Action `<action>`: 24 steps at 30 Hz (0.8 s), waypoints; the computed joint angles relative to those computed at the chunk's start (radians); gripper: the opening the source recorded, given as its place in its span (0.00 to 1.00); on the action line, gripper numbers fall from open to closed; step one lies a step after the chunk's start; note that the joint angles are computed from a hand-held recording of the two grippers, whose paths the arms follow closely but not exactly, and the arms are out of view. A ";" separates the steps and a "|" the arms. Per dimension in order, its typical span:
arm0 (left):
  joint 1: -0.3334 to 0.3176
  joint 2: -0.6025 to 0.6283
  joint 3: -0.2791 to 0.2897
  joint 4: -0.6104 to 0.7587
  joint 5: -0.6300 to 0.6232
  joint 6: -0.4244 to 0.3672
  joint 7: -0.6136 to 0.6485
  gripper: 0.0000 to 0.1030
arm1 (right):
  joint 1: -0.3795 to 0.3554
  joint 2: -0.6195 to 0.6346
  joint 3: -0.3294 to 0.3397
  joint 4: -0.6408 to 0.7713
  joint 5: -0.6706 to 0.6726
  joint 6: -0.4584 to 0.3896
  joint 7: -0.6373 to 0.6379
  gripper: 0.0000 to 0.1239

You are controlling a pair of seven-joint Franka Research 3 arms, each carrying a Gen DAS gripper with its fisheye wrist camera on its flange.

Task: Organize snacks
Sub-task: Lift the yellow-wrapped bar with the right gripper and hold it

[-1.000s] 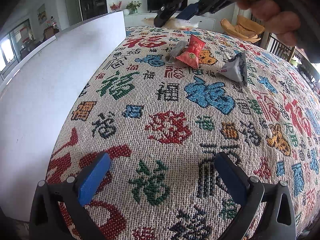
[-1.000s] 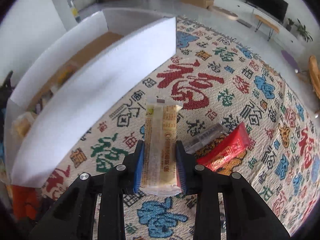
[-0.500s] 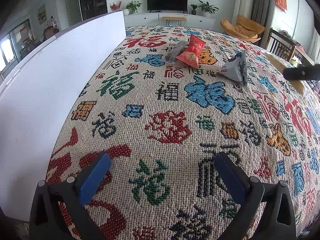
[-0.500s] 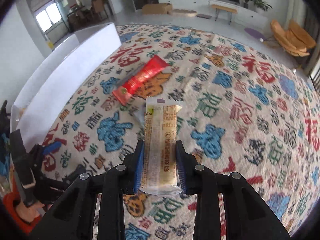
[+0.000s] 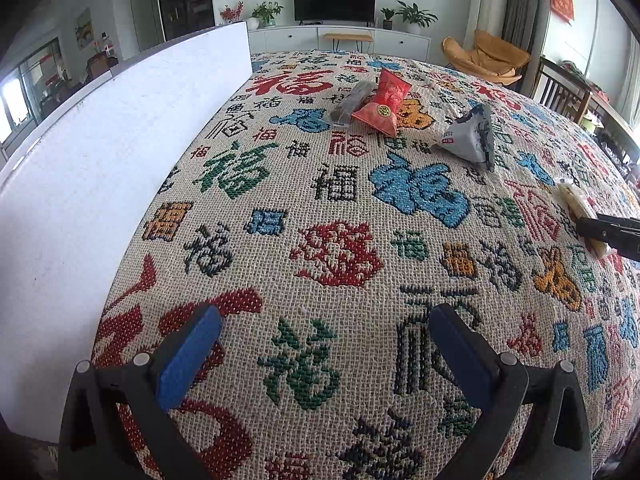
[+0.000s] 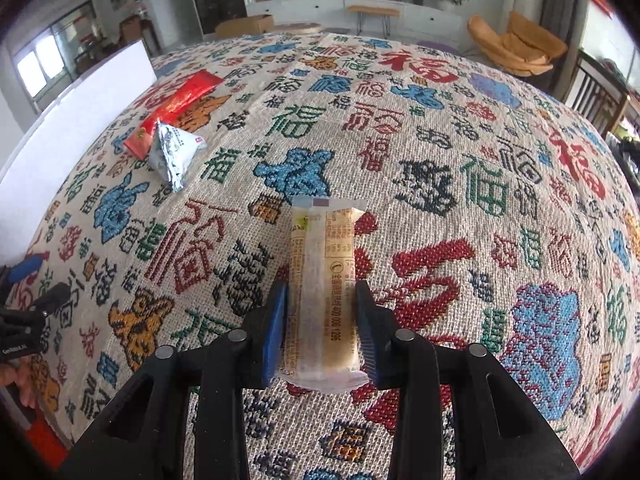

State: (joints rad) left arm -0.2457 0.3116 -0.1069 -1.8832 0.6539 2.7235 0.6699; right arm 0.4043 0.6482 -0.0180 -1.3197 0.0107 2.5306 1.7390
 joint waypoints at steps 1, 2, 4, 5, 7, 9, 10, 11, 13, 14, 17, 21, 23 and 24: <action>0.000 0.000 0.000 0.000 0.000 0.000 0.000 1.00 | 0.000 -0.004 0.004 -0.012 0.004 0.018 -0.004 0.42; 0.000 0.000 0.000 0.000 0.000 0.000 0.000 1.00 | 0.003 -0.007 0.005 -0.025 0.003 0.035 -0.004 0.48; 0.000 0.000 0.000 0.000 0.000 0.000 0.000 1.00 | 0.028 -0.009 -0.018 -0.039 -0.028 0.058 0.013 0.50; 0.000 0.000 0.000 0.000 0.000 0.000 0.000 1.00 | 0.038 -0.010 -0.027 -0.047 -0.043 0.070 0.022 0.52; 0.000 0.000 0.001 0.000 0.000 0.001 0.000 1.00 | 0.044 -0.014 -0.032 -0.061 -0.052 0.092 0.036 0.54; -0.001 0.000 0.001 -0.001 0.000 0.001 -0.001 1.00 | 0.052 -0.021 -0.039 -0.078 -0.064 0.108 0.050 0.55; 0.000 0.001 0.000 0.001 -0.001 0.000 0.001 1.00 | 0.053 -0.024 -0.040 -0.084 -0.068 0.114 0.055 0.56; 0.000 0.002 0.000 0.003 -0.002 -0.001 0.002 1.00 | 0.054 -0.025 -0.041 -0.088 -0.071 0.120 0.058 0.56; -0.001 -0.001 0.001 -0.001 0.000 0.001 -0.001 1.00 | 0.057 -0.026 -0.043 -0.096 -0.078 0.136 0.064 0.57; 0.000 0.001 0.000 0.001 -0.001 0.000 0.001 1.00 | 0.060 -0.025 -0.046 -0.100 -0.083 0.146 0.069 0.58; 0.000 0.001 0.000 0.001 -0.002 0.000 0.001 1.00 | 0.072 -0.038 -0.058 -0.132 -0.098 0.184 0.087 0.59; 0.000 0.000 0.000 -0.001 -0.001 0.000 0.000 1.00 | 0.071 -0.038 -0.055 -0.132 -0.100 0.183 0.088 0.59; 0.000 0.000 0.000 0.000 -0.002 -0.001 0.001 1.00 | 0.068 -0.038 -0.052 -0.131 -0.099 0.182 0.084 0.60; 0.000 0.000 0.000 0.000 -0.002 -0.001 0.001 1.00 | 0.067 -0.038 -0.051 -0.131 -0.099 0.181 0.081 0.61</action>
State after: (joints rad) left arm -0.2460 0.3115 -0.1067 -1.8832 0.6521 2.7228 0.6710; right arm 0.4712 0.6101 -0.0685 -1.4511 -0.0879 2.7118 1.8200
